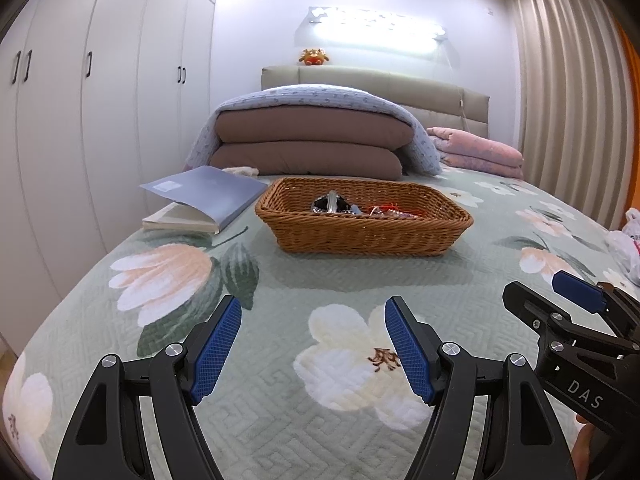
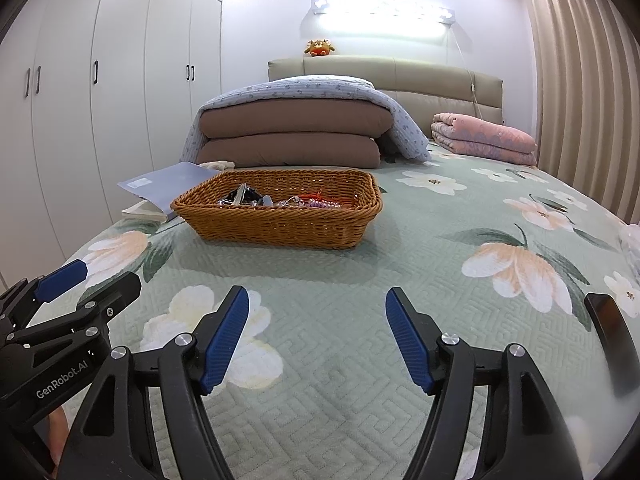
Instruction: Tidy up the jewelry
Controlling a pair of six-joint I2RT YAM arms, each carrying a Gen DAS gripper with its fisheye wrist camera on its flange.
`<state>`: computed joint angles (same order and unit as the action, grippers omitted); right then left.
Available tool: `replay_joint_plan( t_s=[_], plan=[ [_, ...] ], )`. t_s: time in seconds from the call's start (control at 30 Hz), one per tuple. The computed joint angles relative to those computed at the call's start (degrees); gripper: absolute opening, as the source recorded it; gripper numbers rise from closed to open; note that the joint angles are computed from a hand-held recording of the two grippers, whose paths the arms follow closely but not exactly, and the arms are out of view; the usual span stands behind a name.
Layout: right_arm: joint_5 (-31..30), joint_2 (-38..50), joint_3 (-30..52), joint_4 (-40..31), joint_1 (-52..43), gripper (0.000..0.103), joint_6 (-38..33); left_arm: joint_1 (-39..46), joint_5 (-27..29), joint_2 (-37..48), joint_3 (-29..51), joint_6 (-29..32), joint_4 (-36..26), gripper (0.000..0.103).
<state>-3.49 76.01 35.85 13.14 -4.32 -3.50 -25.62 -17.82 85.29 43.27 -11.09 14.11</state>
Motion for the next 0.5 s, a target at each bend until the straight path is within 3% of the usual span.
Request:
replay_joint_plan(
  t_s=[0.5],
  plan=[
    [0.2, 0.1, -0.2, 0.1, 0.2, 0.073, 0.1, 0.4, 0.5, 0.4, 0.3, 0.3, -0.3, 0.076]
  ],
)
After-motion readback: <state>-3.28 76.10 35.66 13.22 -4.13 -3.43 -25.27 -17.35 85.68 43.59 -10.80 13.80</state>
